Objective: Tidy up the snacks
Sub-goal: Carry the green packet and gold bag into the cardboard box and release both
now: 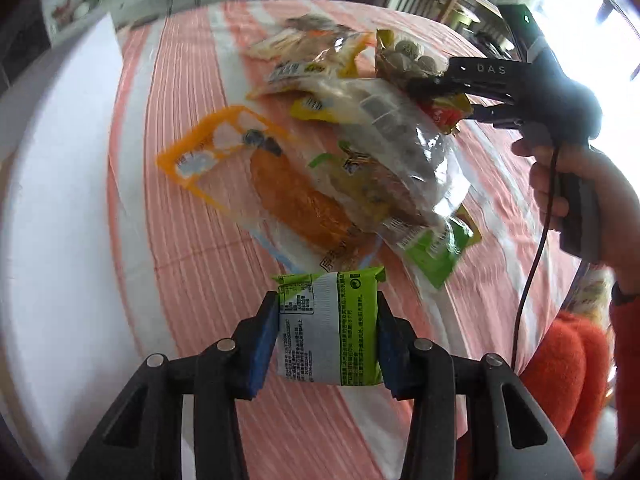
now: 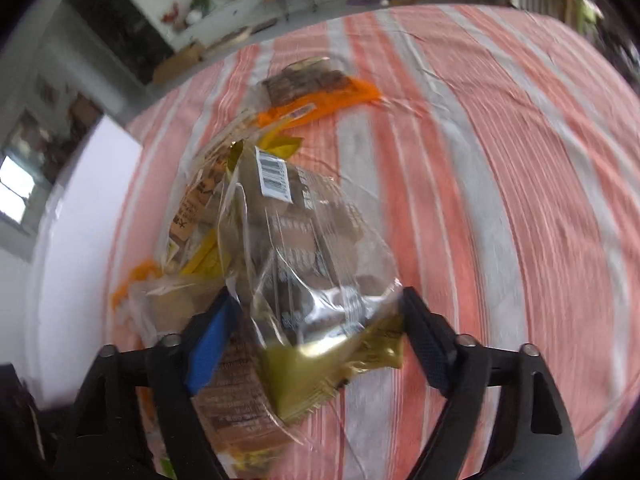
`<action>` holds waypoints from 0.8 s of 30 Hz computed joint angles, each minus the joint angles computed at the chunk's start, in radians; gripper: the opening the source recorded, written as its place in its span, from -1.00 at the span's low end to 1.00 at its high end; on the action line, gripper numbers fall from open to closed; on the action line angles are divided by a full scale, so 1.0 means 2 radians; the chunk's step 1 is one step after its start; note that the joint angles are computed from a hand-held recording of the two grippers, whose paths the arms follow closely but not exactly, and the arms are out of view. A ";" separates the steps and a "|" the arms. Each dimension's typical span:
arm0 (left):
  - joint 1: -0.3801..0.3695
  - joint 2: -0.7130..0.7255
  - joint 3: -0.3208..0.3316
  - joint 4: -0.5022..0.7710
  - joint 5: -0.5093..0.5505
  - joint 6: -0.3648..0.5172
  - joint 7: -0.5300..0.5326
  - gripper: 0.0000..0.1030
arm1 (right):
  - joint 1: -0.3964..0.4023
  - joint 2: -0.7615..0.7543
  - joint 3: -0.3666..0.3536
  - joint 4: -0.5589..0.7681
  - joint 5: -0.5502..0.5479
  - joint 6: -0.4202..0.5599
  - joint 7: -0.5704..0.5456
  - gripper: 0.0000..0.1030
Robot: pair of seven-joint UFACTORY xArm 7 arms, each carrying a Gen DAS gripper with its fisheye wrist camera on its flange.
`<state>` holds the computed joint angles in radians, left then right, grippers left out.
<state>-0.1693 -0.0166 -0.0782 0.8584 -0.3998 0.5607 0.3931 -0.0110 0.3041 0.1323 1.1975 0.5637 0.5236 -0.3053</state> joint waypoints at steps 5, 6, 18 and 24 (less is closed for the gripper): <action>-0.008 -0.029 -0.003 -0.027 -0.016 0.012 0.027 -0.15 | -0.046 -0.073 -0.001 -0.093 0.137 0.014 -0.075 0.35; -0.011 -0.039 -0.001 -0.040 -0.030 0.008 0.044 -0.15 | -0.048 -0.091 -0.009 -0.114 0.152 0.021 -0.089 0.35; -0.044 -0.092 0.010 -0.044 -0.093 0.014 0.079 -0.15 | -0.016 -0.255 -0.099 -0.263 0.320 0.102 -0.160 0.34; -0.022 -0.150 0.067 -0.032 -0.140 0.055 0.100 -0.15 | 0.049 -0.286 -0.091 -0.233 0.347 0.122 -0.165 0.34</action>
